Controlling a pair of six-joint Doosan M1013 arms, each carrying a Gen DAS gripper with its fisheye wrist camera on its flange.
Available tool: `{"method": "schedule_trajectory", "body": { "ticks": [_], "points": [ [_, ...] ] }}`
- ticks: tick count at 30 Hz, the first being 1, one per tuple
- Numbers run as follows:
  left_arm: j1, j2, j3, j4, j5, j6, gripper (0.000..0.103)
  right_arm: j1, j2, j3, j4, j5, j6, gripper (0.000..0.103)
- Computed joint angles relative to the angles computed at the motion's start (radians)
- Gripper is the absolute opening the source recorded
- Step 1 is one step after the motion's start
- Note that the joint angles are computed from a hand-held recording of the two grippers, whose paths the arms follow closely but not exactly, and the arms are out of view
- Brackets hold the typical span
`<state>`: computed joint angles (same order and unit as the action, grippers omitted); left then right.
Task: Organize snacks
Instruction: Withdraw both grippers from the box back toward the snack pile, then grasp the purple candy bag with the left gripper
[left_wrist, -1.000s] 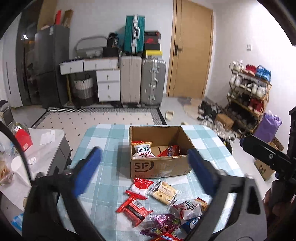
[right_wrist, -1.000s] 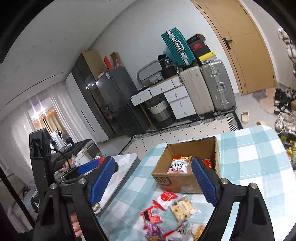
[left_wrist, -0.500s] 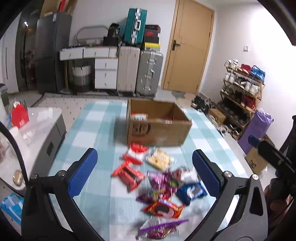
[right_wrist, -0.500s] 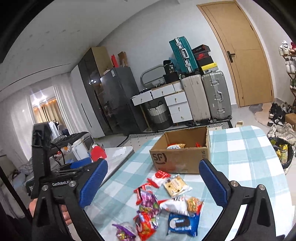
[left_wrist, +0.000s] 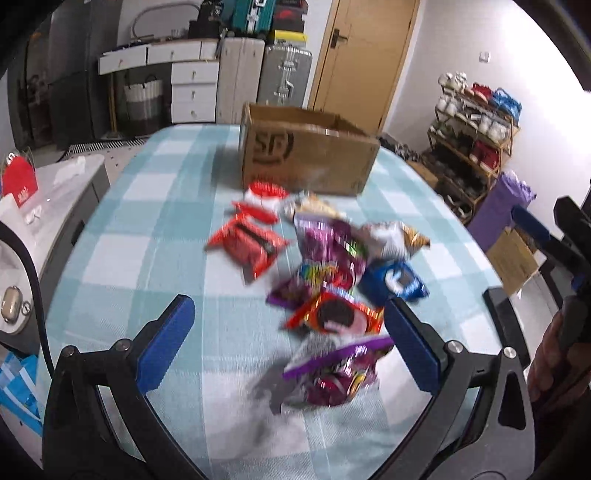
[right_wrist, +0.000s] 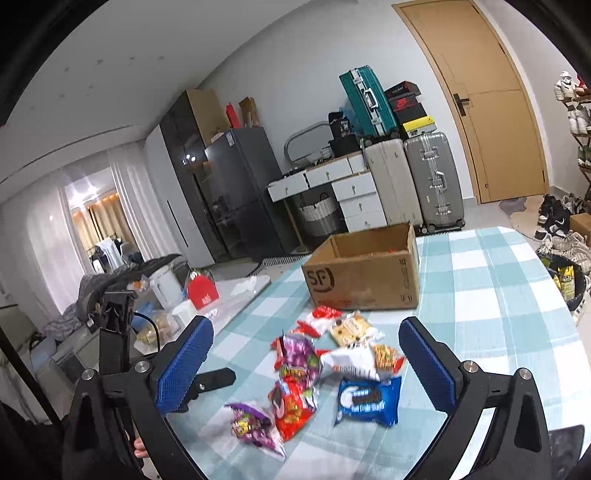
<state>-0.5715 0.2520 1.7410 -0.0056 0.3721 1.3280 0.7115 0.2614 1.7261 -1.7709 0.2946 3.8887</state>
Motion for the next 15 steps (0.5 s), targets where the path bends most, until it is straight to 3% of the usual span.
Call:
{"method": "schedule_trajectory", "body": {
  "ticks": [5, 8, 15],
  "points": [
    [0.002, 0.012, 0.008, -0.122, 0.004, 0.100, 0.102, 0.010, 0.007, 0.009, 0.054, -0.007, -0.034, 0.102],
    [-0.003, 0.017, 0.006, -0.131, 0.012, 0.121, 0.102, 0.019, 0.010, 0.020, 0.035, 0.003, -0.007, 0.102],
    [0.000, 0.034, 0.000, -0.256, 0.040, 0.251, 0.102, 0.033, 0.028, 0.023, 0.191, -0.010, -0.166, 0.102]
  ]
}}
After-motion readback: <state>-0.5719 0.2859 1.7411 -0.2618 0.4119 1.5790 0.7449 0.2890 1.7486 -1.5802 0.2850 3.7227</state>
